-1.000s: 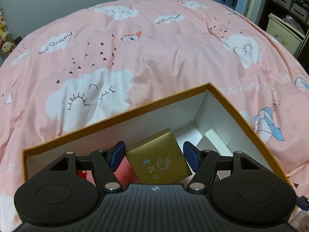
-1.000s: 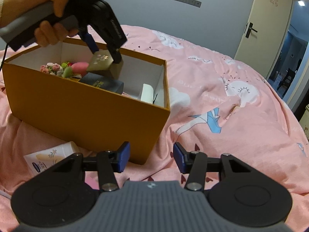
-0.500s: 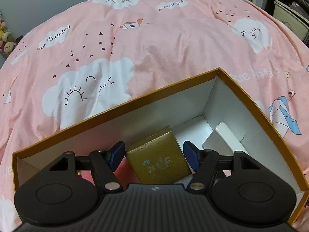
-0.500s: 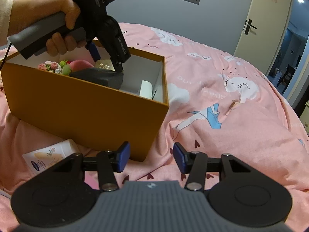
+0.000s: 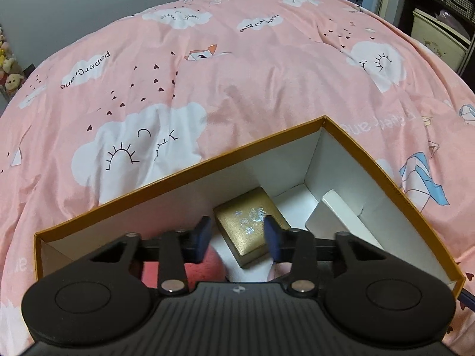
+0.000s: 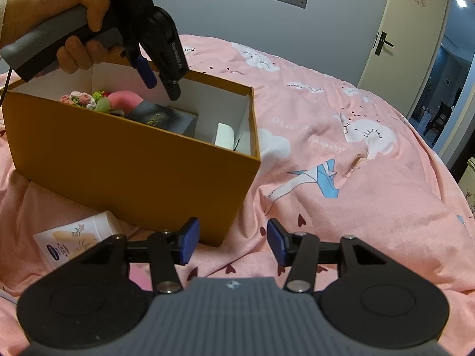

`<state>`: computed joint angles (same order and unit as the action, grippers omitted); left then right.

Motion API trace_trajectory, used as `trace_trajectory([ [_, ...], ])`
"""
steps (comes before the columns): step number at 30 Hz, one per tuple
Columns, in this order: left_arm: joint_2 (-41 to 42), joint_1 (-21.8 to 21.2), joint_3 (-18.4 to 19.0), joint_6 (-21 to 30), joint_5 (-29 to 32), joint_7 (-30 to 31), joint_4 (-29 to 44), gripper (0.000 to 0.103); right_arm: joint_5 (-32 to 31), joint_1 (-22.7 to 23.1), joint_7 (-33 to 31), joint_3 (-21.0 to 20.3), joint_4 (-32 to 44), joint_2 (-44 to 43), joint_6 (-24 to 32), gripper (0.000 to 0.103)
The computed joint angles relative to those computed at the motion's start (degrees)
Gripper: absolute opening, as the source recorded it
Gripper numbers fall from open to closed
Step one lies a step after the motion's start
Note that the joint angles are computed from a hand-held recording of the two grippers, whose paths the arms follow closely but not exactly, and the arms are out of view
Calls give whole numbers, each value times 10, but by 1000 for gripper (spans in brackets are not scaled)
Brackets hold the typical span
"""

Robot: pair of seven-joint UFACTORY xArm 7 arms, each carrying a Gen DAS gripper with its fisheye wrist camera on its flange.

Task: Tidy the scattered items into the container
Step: 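Carry the gold cube box into the orange box and open the left gripper, then withdraw both tools from the box toward the pink case and photo card box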

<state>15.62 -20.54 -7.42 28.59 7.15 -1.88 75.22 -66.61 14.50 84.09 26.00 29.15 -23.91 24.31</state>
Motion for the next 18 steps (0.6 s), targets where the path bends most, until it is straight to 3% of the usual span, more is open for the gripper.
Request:
trace_trajectory([
  [6,-4,1,0,4,-3,0,-9,39,6,3,-4,-3,-1,1,0,54],
  [11,-63,8,-3,-36,-5,4,-77,39,16,2,-14,-9,-4,0,-10,54],
  [18,-225,18,-9,-102,-116,108,-229,39,80,0,-57,-19,-13,-15,-37,54],
])
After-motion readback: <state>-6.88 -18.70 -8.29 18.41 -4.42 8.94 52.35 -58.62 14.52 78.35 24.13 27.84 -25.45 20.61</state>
